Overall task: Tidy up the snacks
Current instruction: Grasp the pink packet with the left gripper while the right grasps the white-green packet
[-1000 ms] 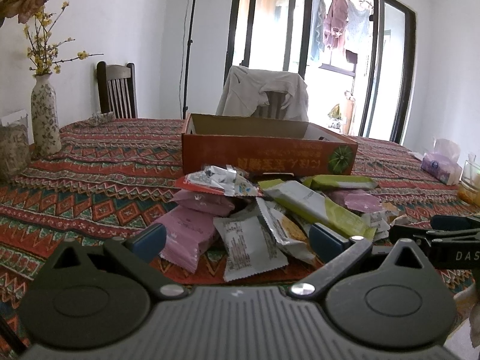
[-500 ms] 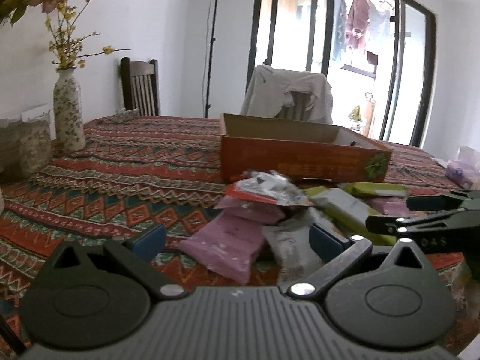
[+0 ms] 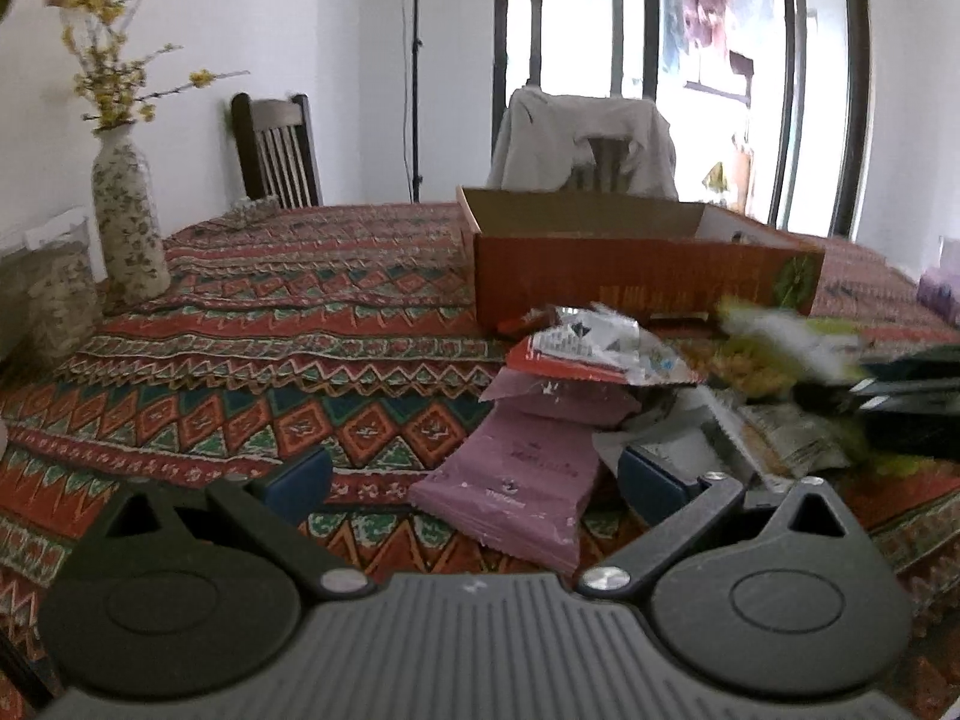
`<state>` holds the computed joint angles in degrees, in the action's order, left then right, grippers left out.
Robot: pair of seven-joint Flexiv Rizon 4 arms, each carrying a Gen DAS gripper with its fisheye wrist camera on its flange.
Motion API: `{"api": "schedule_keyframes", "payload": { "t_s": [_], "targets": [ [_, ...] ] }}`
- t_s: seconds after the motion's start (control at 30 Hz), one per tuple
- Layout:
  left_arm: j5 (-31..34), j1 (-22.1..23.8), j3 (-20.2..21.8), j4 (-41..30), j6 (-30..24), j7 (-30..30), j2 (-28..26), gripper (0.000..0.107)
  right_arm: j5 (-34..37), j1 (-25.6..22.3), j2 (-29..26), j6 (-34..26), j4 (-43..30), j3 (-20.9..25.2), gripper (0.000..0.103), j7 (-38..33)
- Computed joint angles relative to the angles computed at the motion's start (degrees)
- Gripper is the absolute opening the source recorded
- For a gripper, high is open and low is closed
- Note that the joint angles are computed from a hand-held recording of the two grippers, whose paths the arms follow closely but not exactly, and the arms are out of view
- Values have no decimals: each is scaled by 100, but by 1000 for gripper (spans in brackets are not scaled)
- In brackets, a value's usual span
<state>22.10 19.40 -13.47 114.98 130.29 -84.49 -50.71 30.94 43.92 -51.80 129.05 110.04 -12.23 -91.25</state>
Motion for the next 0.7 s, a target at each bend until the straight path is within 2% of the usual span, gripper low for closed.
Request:
{"api": "schedule_keyframes", "payload": {
  "t_s": [0.13,0.27,0.37,0.43,0.63,0.67,0.7],
  "targets": [
    [-213,-219,22,-302,-707,284,17,103,464,147,32,440,105,-30,36,-72],
    [-611,-431,30,-528,-1124,617,-65,103,734,11,72,689,173,199,36,-134],
    [-749,-319,-199,-644,-1412,789,-170,103,773,-163,68,836,208,420,37,-112],
    [-759,-45,-539,-673,-1511,808,-282,103,786,-239,67,879,218,523,37,-100],
    [-1117,-130,-532,-634,-1814,1023,-133,103,639,-391,62,1055,284,759,37,-52],
    [-1136,-126,-534,-598,-1759,1058,-134,102,611,-408,56,1095,298,790,37,-41],
    [-1120,-103,-555,-571,-1644,1083,-167,97,585,-424,51,1139,315,820,37,-30]
  ]
}}
